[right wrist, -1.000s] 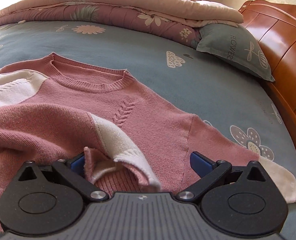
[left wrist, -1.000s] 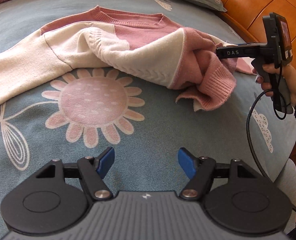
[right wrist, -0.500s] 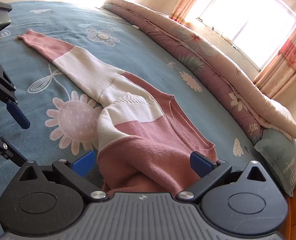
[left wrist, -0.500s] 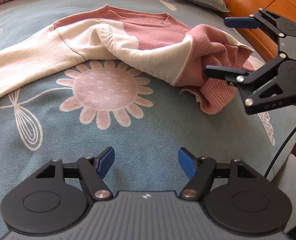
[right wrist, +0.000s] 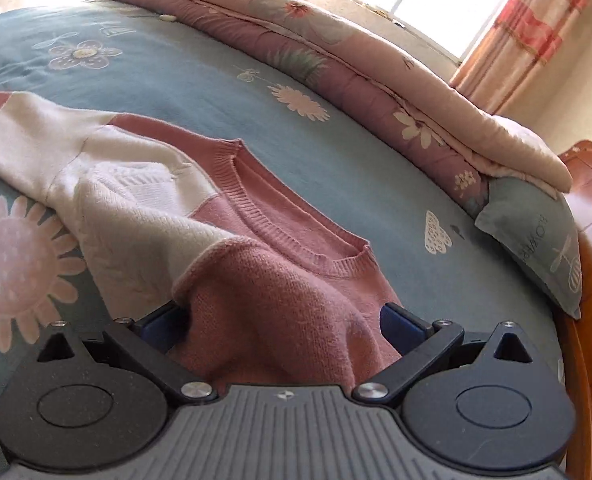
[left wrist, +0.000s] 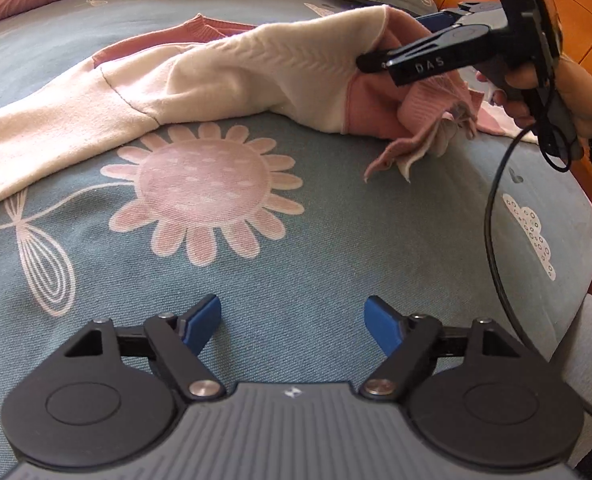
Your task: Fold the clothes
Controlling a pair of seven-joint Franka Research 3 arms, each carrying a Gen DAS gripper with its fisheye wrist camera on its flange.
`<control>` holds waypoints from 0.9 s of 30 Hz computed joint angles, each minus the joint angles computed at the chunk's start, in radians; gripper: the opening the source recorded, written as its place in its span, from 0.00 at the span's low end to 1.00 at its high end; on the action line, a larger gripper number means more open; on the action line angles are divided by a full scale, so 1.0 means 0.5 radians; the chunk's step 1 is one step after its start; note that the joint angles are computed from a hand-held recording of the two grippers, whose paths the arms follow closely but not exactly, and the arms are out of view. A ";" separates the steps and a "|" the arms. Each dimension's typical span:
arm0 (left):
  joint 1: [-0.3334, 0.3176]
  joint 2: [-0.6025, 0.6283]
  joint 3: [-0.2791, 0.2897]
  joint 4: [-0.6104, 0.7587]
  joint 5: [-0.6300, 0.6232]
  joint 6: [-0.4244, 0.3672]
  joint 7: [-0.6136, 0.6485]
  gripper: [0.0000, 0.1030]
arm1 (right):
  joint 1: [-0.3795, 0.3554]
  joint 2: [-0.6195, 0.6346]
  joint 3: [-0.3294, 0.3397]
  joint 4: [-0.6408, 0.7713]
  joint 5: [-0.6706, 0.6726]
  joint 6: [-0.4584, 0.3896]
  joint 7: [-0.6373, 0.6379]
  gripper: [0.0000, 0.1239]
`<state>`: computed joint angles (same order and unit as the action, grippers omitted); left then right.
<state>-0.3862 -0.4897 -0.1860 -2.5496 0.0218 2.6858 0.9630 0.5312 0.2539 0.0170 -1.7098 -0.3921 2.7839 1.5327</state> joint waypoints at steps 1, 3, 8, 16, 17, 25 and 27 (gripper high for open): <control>-0.003 0.007 0.001 0.006 -0.002 0.008 0.001 0.77 | 0.008 0.036 -0.034 0.054 -0.003 -0.032 0.104 0.83; -0.016 0.006 0.005 0.009 -0.011 0.013 0.010 0.77 | -0.006 0.055 -0.051 0.093 0.047 -0.072 0.214 0.83; -0.019 -0.003 -0.002 0.011 -0.016 -0.008 0.005 0.77 | -0.159 -0.153 0.104 -0.164 0.435 0.016 -0.028 0.83; -0.006 -0.001 -0.054 0.025 0.043 0.023 -0.077 0.77 | -0.227 -0.763 0.223 -0.809 1.419 -0.053 -0.932 0.83; -0.010 0.007 -0.060 0.033 0.051 0.021 -0.083 0.77 | -0.226 -0.831 0.217 -0.886 1.452 -0.101 -0.926 0.83; -0.018 0.170 -0.145 0.157 0.152 0.058 -0.134 0.77 | -0.317 -1.217 0.240 -1.484 1.401 -0.245 -0.569 0.83; 0.020 0.225 -0.192 0.213 0.242 0.091 -0.184 0.77 | -0.347 -1.247 0.245 -1.573 1.381 -0.233 -0.472 0.83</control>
